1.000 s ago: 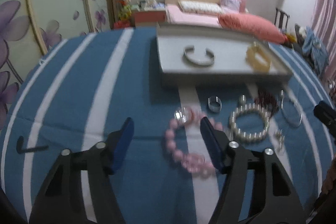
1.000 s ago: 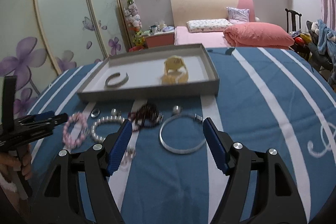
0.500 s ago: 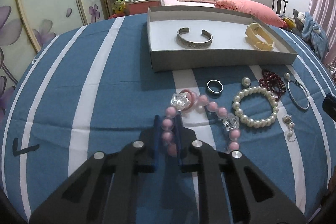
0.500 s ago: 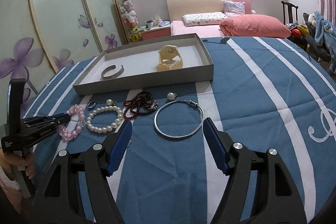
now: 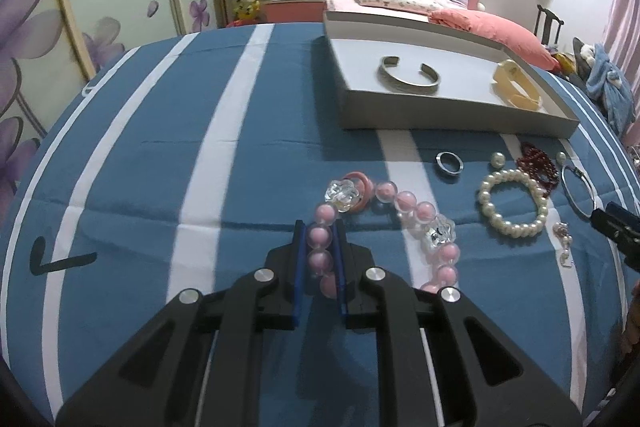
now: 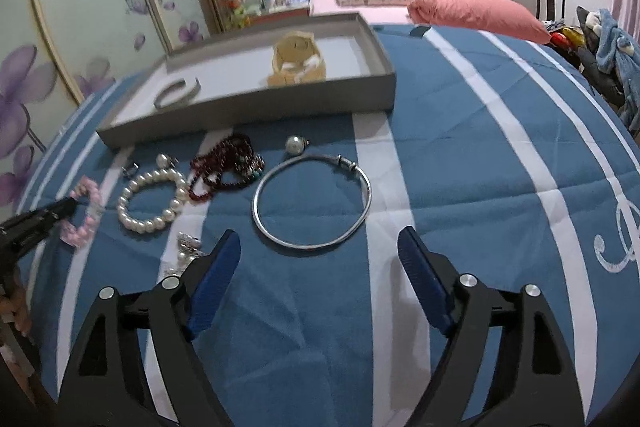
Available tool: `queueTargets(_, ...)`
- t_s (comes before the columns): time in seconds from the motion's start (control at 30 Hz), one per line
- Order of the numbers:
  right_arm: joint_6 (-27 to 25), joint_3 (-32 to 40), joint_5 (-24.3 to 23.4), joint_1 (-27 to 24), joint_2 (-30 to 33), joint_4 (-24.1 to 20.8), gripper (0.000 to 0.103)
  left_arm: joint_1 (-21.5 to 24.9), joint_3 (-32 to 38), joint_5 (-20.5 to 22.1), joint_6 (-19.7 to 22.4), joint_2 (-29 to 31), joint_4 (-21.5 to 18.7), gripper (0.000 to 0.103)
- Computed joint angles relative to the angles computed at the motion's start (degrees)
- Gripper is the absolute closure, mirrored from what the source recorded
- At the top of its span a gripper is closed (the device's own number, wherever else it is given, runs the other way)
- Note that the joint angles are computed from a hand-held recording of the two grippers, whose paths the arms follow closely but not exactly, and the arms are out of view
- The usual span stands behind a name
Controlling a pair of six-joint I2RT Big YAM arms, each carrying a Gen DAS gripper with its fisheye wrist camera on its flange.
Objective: Organize jewelry
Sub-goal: 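Grasp the pink bead bracelet with the left tool while the right tool grasps the silver hoop bangle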
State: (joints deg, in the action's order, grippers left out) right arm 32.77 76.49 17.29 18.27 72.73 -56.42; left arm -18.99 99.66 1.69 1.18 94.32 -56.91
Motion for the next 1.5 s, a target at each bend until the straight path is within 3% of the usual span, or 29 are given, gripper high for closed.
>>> queueTargets(0.2, -1.40, 4.14, 2.59, 0.10, 4.30, -4.44, 0.016, 0.39, -0.13, 0.28, 0.14, -0.11, 0.10, 0.089)
queueTargets(0.53, -4.41, 6.60, 1.38, -0.84, 6.50, -4.62, 0.016, 0.41, -0.14, 0.63, -0.06, -0.14, 0.09, 0.089)
queueTargets(0.57, -4.76, 6.73, 0.98, -0.92, 6.57, -4.46, 0.018, 0.40, -0.14, 0.63, -0.08, -0.13, 0.09, 0.089)
queueTargets(0.6, -5.25, 6.75, 0.75, -0.89, 6.54, -4.18, 0.028, 0.40, -0.14, 0.63, -0.08, -0.13, 0.09, 0.089)
queueTargets(0.83, -4.52, 3.83, 0.80, 0.21, 3.41, -3.37, 0.029, 0.41, -0.10, 0.80, -0.24, -0.14, 0.07, 0.089)
queueTargets(1.1, -1.46, -0.32, -0.71, 0.82, -1.21, 1.59, 0.029, 0.78, -0.94, 2.33, -1.59, -0.88, 0.67, 0.089)
queueTargets(1.5, -0.95, -3.81, 1.60, 2.03, -5.10, 8.53, 0.029, 1.04, -5.91, 8.16, -3.86, -6.84, 8.37, 0.089)
